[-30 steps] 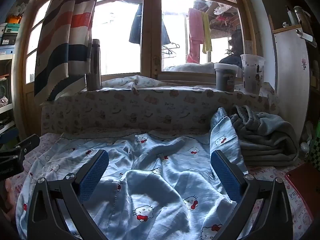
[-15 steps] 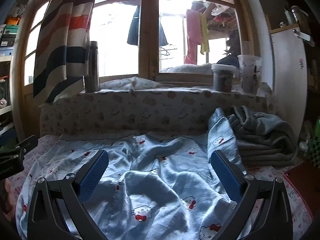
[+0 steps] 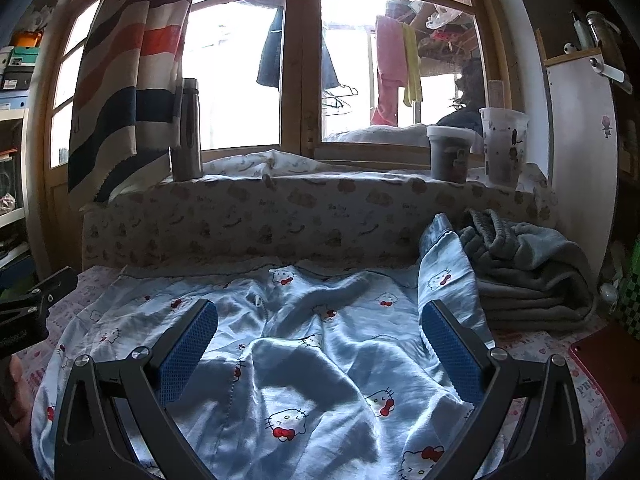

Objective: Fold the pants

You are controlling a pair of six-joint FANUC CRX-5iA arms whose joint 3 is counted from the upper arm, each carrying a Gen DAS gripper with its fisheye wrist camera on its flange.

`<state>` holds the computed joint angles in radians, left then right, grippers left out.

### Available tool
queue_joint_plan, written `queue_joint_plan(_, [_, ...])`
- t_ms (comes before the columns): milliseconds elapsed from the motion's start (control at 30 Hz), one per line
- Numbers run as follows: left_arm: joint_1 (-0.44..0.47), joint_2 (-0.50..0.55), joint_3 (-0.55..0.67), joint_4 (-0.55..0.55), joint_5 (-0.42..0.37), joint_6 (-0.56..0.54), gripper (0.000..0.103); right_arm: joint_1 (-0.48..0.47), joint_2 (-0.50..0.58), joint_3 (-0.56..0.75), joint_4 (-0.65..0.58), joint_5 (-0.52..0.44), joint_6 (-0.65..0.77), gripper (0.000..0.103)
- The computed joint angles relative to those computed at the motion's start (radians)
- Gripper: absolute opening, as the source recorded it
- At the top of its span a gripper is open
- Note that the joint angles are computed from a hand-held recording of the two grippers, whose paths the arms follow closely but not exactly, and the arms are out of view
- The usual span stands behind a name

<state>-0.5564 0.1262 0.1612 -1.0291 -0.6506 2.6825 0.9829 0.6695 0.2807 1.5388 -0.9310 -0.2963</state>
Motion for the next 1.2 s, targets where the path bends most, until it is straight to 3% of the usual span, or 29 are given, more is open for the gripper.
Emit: queue_joint_plan(1200, [0.004,0.0,0.003,0.008,0.0,-0.01,0.103,0.002,0.003,-0.003,0.009,-0.031,-0.019,0.103])
